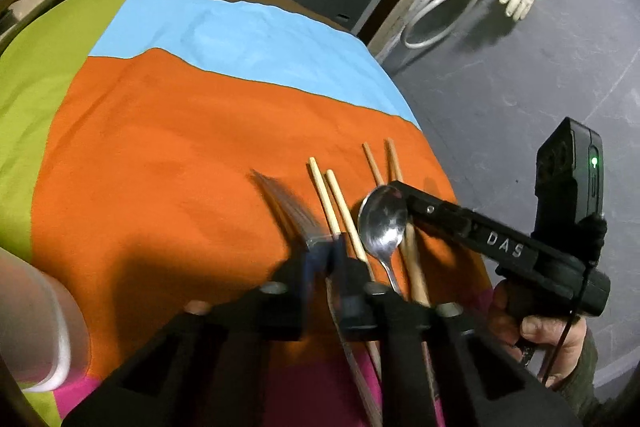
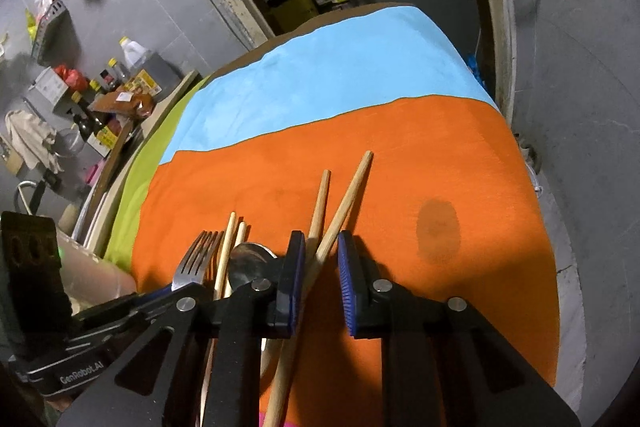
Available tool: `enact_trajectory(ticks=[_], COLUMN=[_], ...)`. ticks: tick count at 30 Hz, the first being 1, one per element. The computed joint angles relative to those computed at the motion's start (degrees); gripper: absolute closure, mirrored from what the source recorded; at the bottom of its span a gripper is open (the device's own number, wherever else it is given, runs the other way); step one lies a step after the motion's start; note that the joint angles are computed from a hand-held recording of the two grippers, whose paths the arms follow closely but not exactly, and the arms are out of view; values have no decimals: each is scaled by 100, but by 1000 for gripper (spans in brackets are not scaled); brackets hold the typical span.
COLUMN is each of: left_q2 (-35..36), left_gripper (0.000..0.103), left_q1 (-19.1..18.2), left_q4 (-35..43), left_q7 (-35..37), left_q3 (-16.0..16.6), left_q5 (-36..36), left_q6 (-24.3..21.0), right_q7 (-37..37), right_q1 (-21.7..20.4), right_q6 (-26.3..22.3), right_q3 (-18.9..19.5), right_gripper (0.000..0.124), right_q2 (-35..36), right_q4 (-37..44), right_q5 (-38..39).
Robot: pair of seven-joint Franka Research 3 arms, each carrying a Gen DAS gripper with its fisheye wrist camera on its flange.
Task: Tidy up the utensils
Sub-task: 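Grasp a wooden chopstick with the right tool while the left tool grasps a silver fork, then lift the chopstick with the right tool into the holder while the left tool drops the fork in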
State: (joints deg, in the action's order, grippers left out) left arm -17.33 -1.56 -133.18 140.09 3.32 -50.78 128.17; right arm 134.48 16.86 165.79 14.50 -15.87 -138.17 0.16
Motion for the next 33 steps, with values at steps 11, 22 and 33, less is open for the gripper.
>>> enact_trajectory(ticks=[11, 22, 33], left_q2=[-913, -2224, -2944], left_gripper=[101, 102, 102], left_q1=[-290, -1222, -1285], left_q4=[-706, -1529, -1883], left_q7=[741, 2060, 1899], left_q3=[159, 600, 1037], left_q5=[-447, -1698, -1361], left_q6=[578, 2075, 2235], right_q7=[260, 1228, 675], right_q1=[-231, -2490, -3168], right_q6=[520, 1097, 1589], right_q3=[380, 2765, 3653], right_gripper=[119, 119, 120], right_q2=[-596, -2142, -2223], right_q4=[-459, -619, -254], right_q5=[99, -1126, -769])
